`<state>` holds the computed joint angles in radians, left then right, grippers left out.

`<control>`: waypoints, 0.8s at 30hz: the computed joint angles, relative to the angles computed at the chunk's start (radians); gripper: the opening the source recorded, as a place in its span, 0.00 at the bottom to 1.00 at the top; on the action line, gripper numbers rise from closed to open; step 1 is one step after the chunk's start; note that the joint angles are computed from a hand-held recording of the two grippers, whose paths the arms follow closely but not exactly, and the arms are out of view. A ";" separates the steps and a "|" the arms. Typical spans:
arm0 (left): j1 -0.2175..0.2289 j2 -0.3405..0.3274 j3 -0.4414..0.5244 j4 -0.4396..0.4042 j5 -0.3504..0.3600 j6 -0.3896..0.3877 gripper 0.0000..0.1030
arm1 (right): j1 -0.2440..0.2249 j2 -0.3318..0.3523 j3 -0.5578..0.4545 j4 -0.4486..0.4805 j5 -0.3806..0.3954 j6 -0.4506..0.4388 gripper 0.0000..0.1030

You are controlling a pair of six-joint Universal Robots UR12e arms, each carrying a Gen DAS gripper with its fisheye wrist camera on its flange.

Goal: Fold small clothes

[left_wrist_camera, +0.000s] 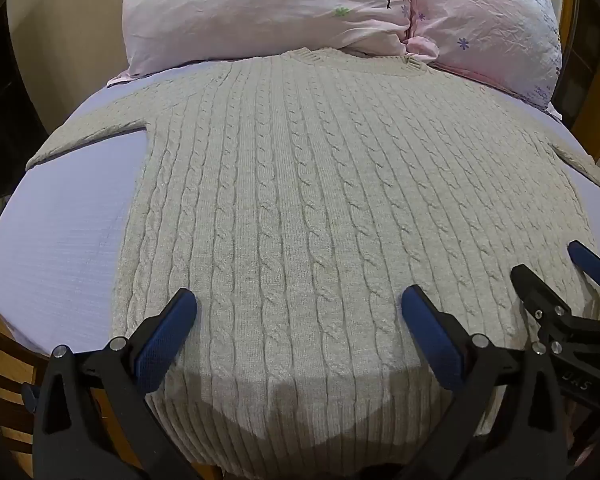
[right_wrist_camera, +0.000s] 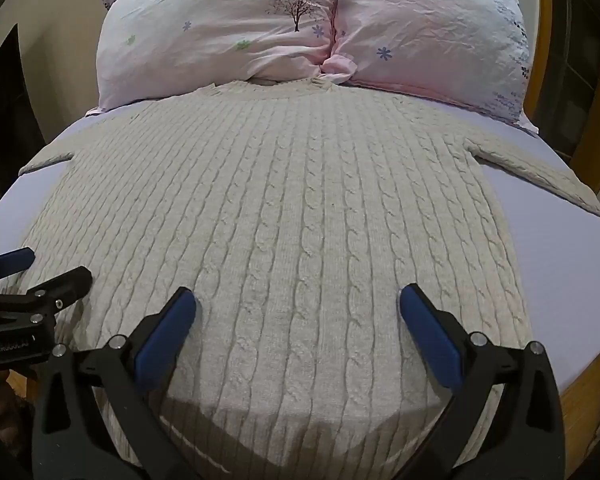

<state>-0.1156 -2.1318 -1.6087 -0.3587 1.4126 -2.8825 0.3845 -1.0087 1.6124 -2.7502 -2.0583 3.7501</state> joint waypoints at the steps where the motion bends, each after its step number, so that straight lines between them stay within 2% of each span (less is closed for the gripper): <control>1: 0.000 0.000 0.000 0.000 0.000 0.000 0.99 | 0.000 0.000 -0.001 0.001 0.001 0.000 0.98; 24: 0.000 0.000 -0.001 0.007 -0.001 0.000 0.99 | 0.002 0.000 -0.002 0.000 -0.005 0.003 0.98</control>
<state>-0.1154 -2.1323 -1.6099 -0.3520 1.4114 -2.8830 0.3867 -1.0088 1.6105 -2.7498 -2.0636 3.7534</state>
